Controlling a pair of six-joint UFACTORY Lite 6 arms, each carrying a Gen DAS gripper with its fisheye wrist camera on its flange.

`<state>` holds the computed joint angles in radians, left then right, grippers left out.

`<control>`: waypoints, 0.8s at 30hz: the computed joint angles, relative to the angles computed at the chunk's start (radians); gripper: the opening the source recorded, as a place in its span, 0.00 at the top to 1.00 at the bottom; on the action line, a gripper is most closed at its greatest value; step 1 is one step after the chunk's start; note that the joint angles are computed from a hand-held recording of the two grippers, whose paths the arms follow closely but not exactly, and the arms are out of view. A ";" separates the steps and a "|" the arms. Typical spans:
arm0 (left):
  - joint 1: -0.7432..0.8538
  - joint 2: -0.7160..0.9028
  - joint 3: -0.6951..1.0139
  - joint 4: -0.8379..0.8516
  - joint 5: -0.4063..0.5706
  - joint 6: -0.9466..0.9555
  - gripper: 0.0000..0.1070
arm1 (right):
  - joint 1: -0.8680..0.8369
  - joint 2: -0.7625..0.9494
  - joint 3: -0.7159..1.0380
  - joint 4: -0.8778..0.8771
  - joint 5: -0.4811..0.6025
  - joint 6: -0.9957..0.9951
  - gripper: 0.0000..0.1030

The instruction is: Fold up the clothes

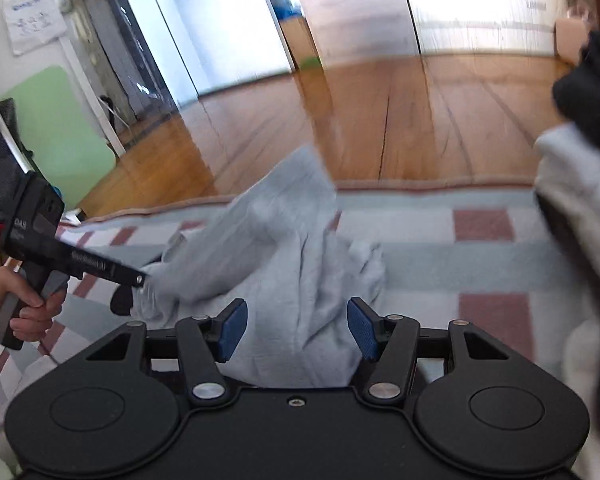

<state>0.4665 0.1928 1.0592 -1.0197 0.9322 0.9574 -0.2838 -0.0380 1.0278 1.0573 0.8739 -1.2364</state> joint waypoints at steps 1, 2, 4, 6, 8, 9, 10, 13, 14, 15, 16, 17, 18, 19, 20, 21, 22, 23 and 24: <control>0.005 -0.016 -0.022 -0.016 -0.010 0.016 0.90 | 0.030 0.007 -0.007 -0.005 -0.027 0.025 0.36; 0.005 -0.037 -0.044 -0.029 -0.025 0.032 0.90 | 0.073 0.006 -0.024 -0.004 -0.078 0.044 0.33; -0.004 -0.079 -0.075 -0.027 -0.061 0.030 0.90 | 0.167 -0.026 -0.083 -0.002 -0.229 0.056 0.33; -0.007 -0.130 -0.098 -0.022 -0.091 0.034 0.88 | 0.243 -0.040 -0.117 0.018 -0.383 0.032 0.46; 0.014 -0.220 -0.154 -0.078 -0.121 0.136 0.85 | 0.278 -0.060 -0.138 0.054 -0.507 0.061 0.53; 0.027 -0.266 -0.182 -0.113 -0.132 0.197 0.85 | 0.289 -0.072 -0.150 0.069 -0.573 0.095 0.53; 0.041 -0.310 -0.207 -0.151 -0.140 0.258 0.80 | 0.285 -0.072 -0.154 0.099 -0.611 0.105 0.58; 0.086 -0.389 -0.240 -0.171 -0.058 0.364 0.47 | 0.238 -0.022 -0.131 0.160 -0.574 0.118 0.80; 0.085 -0.412 -0.252 -0.152 -0.036 0.389 0.44 | 0.242 -0.030 -0.140 0.179 -0.576 0.093 0.84; 0.084 -0.434 -0.263 -0.132 -0.013 0.414 0.44 | 0.252 -0.043 -0.152 0.193 -0.588 0.066 0.89; 0.057 -0.453 -0.276 -0.108 -0.021 0.439 0.41 | 0.265 -0.056 -0.164 0.218 -0.603 0.031 0.90; 0.002 -0.469 -0.293 -0.075 -0.071 0.457 0.33 | 0.278 -0.069 -0.176 0.250 -0.619 -0.010 0.91; -0.075 -0.483 -0.315 -0.038 -0.163 0.463 0.31 | 0.275 -0.072 -0.175 0.269 -0.608 -0.022 0.91; -0.149 -0.494 -0.335 -0.003 -0.268 0.462 0.30 | 0.265 -0.070 -0.168 0.281 -0.586 -0.020 0.91; -0.212 -0.505 -0.364 -0.008 -0.372 0.500 0.30 | 0.243 -0.065 -0.161 0.336 -0.551 -0.061 0.91; -0.264 -0.504 -0.389 -0.054 -0.477 0.568 0.30 | 0.217 -0.058 -0.156 0.399 -0.509 -0.110 0.92; -0.312 -0.496 -0.407 -0.143 -0.582 0.673 0.32 | 0.202 -0.052 -0.146 0.421 -0.489 -0.130 0.93; -0.351 -0.461 -0.397 -0.247 -0.676 0.771 0.41 | 0.191 -0.048 -0.132 0.414 -0.478 -0.130 0.93; -0.364 -0.396 -0.353 -0.320 -0.728 0.828 0.45 | 0.186 -0.040 -0.112 0.365 -0.473 -0.098 0.98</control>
<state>0.1024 -0.2036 0.7057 -1.3400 0.2039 1.7849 -0.0981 -0.0775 0.9158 1.4222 0.4007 -1.3343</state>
